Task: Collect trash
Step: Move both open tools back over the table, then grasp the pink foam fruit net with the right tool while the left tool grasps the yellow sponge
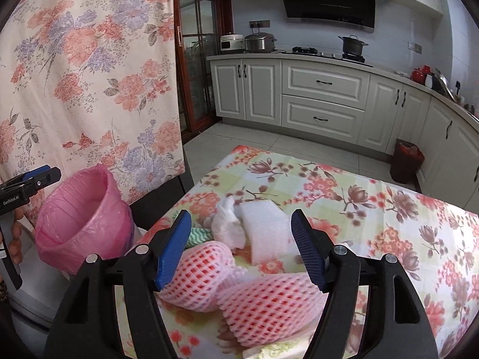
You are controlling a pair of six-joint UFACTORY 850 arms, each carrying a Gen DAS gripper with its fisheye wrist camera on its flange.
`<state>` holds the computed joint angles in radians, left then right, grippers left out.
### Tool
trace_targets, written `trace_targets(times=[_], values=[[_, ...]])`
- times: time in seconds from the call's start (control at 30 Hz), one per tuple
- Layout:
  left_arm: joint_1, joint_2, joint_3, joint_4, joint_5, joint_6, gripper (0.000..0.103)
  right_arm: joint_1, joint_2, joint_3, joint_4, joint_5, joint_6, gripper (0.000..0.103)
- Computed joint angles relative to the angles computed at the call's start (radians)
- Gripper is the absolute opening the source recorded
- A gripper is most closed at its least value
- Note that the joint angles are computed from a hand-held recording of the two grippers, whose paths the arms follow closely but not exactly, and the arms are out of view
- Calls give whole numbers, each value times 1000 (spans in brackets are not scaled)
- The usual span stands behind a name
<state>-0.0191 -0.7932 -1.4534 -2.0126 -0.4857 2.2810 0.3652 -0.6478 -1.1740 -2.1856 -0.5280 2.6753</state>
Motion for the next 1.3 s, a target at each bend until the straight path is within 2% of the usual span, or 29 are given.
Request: trace_targets(times=[0.3, 0.47, 0.7, 1.03, 1.2, 1.27, 1.3], values=[[-51, 7, 37, 17, -6, 0, 81, -33, 50, 112, -37, -32, 100, 73], [-76, 5, 50, 32, -6, -6, 81, -43, 49, 138, -67, -31, 166, 84], [-109, -10, 55, 67, 1, -31, 81, -51, 8, 124, -107, 31, 235, 84], [-133, -24, 54, 106, 1, -59, 81, -64, -77, 32, -52, 156, 152, 84], [-138, -28, 59, 117, 2, -57, 81, -71, -105, 13, -45, 180, 147, 84], [-139, -33, 55, 129, 3, -69, 81, -71, -109, 9, -23, 185, 126, 72], [-139, -35, 54, 132, 4, -73, 81, -71, -112, 6, -15, 188, 117, 70]])
